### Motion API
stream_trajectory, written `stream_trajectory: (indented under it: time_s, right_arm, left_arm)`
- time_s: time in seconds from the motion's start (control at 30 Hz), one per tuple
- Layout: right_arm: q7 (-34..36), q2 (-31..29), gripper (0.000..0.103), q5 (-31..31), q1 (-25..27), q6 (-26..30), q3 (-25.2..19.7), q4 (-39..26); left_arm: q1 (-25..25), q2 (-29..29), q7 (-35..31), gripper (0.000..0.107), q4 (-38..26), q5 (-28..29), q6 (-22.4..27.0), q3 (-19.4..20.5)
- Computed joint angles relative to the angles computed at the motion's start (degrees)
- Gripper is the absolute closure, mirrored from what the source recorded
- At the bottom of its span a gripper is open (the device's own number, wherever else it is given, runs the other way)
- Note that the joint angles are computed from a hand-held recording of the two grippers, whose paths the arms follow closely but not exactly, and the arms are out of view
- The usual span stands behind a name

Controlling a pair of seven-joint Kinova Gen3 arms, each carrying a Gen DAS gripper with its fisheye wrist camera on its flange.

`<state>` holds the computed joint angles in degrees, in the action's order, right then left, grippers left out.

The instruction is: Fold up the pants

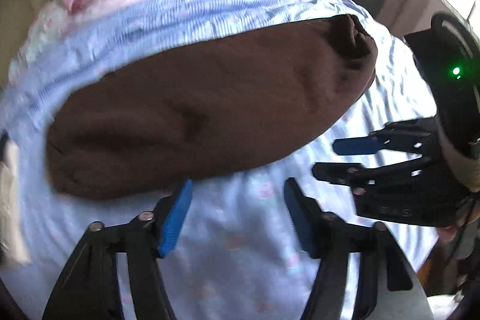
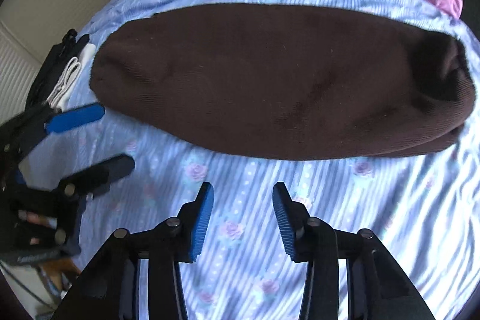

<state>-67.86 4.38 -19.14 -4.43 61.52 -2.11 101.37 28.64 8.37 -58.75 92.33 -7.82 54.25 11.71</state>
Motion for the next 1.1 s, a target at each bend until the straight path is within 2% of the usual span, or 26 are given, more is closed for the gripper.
stream_trajectory:
  time_s: [0.03, 0.2, 0.3, 0.37, 0.4, 0.53, 0.6, 0.7, 0.9, 1.1]
  right_arm:
    - [0.7, 0.5, 0.064, -0.5, 0.4, 0.0, 0.3, -0.1]
    - [4.2, 1.1, 0.064, -1.9, 3.3, 0.5, 1.7, -0.6]
    - [5.4, 2.4, 0.064, -3.4, 5.5, 2.8, 2.7, -1.8]
    - [5.6, 3.0, 0.064, -3.6, 6.5, 3.2, 2.8, -2.2]
    - [5.8, 3.3, 0.064, -3.7, 6.9, 3.3, 2.8, -2.3]
    - [6.8, 3.9, 0.064, -4.8, 7.9, 3.8, 2.5, -2.6]
    - [7.4, 3.8, 0.064, -5.1, 8.0, 3.7, 2.2, -2.6]
    - [8.8, 3.5, 0.064, -6.8, 8.4, 4.0, 2.1, -2.7]
    - [11.9, 4.6, 0.064, -11.5, 8.3, 3.7, 1.2, -4.3]
    - [12.2, 9.3, 0.064, -12.9, 7.7, 6.4, -0.2, -7.8]
  left_arm:
    - [-1.6, 0.2, 0.8, 0.052, 0.6, 2.3, -1.3, 1.0]
    - [-14.9, 1.0, 10.3, 0.054, 6.8, 14.0, -12.6, 11.0]
    - [-21.7, 1.9, 13.4, 0.06, 10.7, 21.0, -19.3, 15.5]
    - [-21.7, 3.2, 13.2, 0.071, 11.4, 24.8, -20.7, 14.2]
    - [-20.2, 3.7, 12.2, 0.081, 11.1, 26.7, -20.5, 12.0]
    - [-11.1, 4.5, 9.8, 0.082, 6.5, 27.0, -15.9, 1.6]
    - [-9.5, 4.7, 8.2, 0.082, 5.1, 28.0, -14.5, -0.9]
    - [-10.7, 5.1, 6.8, 0.082, 3.1, 28.2, -13.7, -1.0]
    - [-12.6, 8.0, 4.5, 0.082, -3.8, 25.8, -8.9, -2.0]
    - [-13.8, 10.2, 0.8, 0.082, -5.1, 26.8, -7.8, -1.7]
